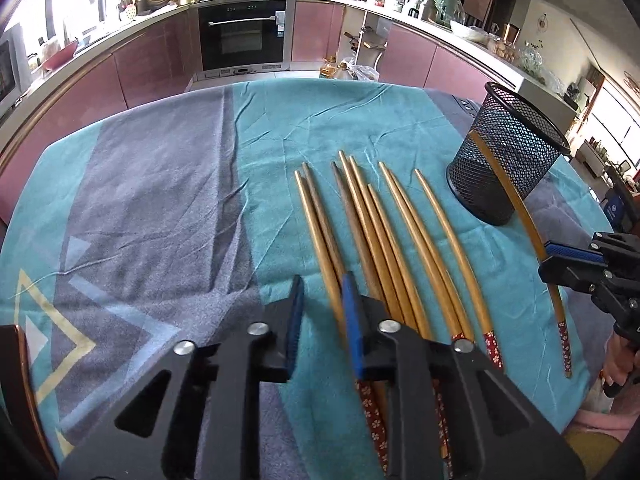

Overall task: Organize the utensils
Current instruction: 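Close the right tool on a chopstick while the left tool grasps another chopstick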

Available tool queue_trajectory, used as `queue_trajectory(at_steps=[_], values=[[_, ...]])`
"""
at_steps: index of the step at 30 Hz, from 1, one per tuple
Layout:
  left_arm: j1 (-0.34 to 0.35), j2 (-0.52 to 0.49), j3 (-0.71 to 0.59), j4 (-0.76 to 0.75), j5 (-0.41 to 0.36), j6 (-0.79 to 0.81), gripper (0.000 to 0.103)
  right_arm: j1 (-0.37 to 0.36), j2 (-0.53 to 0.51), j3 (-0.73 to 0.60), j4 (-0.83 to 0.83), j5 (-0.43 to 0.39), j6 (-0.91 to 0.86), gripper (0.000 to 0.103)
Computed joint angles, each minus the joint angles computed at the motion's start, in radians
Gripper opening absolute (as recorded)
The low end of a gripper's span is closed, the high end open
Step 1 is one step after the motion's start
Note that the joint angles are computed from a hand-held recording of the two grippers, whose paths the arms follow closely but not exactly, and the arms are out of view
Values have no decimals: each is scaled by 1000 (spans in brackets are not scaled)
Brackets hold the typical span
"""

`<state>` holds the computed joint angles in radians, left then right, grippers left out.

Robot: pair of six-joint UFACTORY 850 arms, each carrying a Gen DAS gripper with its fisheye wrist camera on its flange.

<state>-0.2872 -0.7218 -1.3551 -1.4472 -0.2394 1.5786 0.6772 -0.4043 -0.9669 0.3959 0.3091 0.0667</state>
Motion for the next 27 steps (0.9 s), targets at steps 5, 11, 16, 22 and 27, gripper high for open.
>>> queue_trajectory(at_steps=[5,11,16,22,27], values=[[-2,-32,-42,98,-10,-102,11,5,9,11,9,10,-8,6],[-6,-29,-36,85,3,-99,10,9,26,28,20,17,-23,6],[-2,-13,-20,27,-2,-85,7,15,60,48,73,52,-82,6],[29,74,49,-125,-121,85,7,6,135,93,119,114,-150,6],[53,174,109,-227,-249,212,7,-10,188,118,123,170,-164,6]])
